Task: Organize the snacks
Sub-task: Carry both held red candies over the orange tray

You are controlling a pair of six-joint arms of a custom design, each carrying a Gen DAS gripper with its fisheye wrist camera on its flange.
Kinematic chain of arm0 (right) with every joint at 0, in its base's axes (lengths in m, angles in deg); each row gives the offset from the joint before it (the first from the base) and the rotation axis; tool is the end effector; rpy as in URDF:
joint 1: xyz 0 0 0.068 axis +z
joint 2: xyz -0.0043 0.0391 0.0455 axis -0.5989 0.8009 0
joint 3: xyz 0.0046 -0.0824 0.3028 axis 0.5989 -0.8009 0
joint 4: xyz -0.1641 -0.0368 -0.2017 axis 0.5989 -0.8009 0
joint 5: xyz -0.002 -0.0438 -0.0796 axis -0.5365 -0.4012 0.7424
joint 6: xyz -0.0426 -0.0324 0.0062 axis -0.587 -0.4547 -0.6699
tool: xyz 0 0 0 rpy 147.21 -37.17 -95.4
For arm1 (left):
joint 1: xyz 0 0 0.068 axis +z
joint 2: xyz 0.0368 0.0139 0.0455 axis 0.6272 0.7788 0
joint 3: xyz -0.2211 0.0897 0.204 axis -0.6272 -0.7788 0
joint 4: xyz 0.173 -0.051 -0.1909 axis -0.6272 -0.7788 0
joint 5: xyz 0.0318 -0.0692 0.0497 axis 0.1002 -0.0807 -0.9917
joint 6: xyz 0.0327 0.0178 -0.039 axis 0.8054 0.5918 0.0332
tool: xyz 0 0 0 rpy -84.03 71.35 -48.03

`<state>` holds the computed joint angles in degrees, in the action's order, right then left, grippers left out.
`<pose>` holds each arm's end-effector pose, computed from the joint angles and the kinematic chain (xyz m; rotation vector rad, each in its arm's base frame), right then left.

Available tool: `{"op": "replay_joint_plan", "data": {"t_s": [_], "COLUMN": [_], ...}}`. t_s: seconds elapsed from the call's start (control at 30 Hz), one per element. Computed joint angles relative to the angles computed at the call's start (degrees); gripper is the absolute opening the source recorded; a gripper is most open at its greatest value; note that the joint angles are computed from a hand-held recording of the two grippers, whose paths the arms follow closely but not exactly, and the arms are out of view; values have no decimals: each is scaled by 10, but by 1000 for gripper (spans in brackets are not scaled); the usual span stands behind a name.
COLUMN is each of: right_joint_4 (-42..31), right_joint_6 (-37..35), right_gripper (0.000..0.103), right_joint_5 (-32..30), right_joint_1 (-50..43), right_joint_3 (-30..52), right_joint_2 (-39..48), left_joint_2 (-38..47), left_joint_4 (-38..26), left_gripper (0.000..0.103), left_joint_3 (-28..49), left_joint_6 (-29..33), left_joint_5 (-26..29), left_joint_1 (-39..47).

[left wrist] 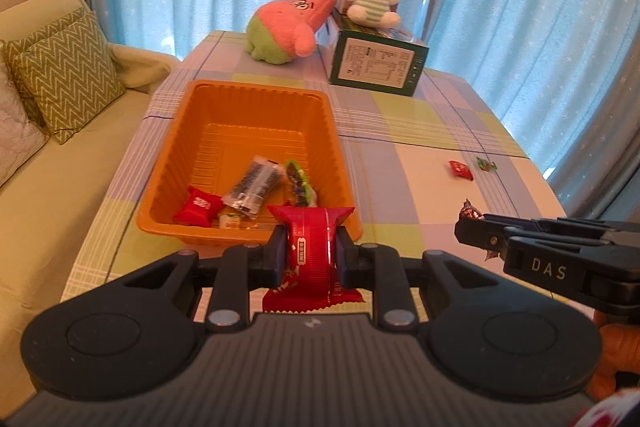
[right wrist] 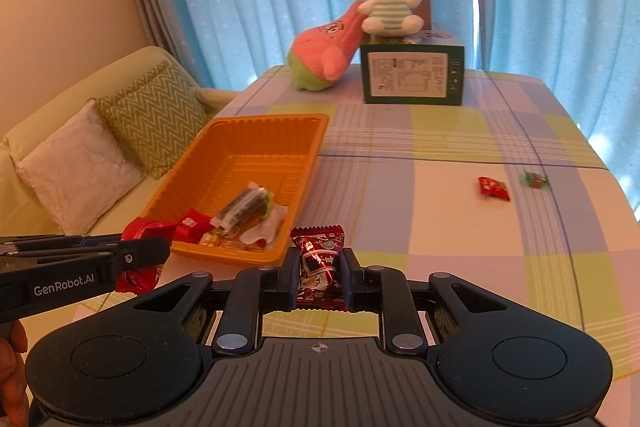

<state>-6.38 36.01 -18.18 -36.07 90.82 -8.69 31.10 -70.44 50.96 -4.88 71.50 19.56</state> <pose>0.2298 0.0136 0.2118 -0.1672 2.3300 0.3624 0.2189 -0.0743 0.2083 0.0298 2.3349 -0.2401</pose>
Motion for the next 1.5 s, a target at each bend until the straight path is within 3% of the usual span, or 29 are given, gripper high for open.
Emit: {"op": "replay_joint_plan", "data": {"t_s": [0.53,1.5], "right_joint_4": [54,92], "right_joint_6": [22,7], "right_gripper": [21,21], "right_joint_5": [26,14], "right_joint_1": [69,97], "right_joint_3": [39,233], "right_joint_2": [95,325], "left_joint_2": [38,287], "left_joint_4": [21,68], "left_gripper": [22,22], "left_joint_3": [14,193], "left_joint_6": [34,118], "left_joint_5": [42,109], "left_joint_1": [79,158]}}
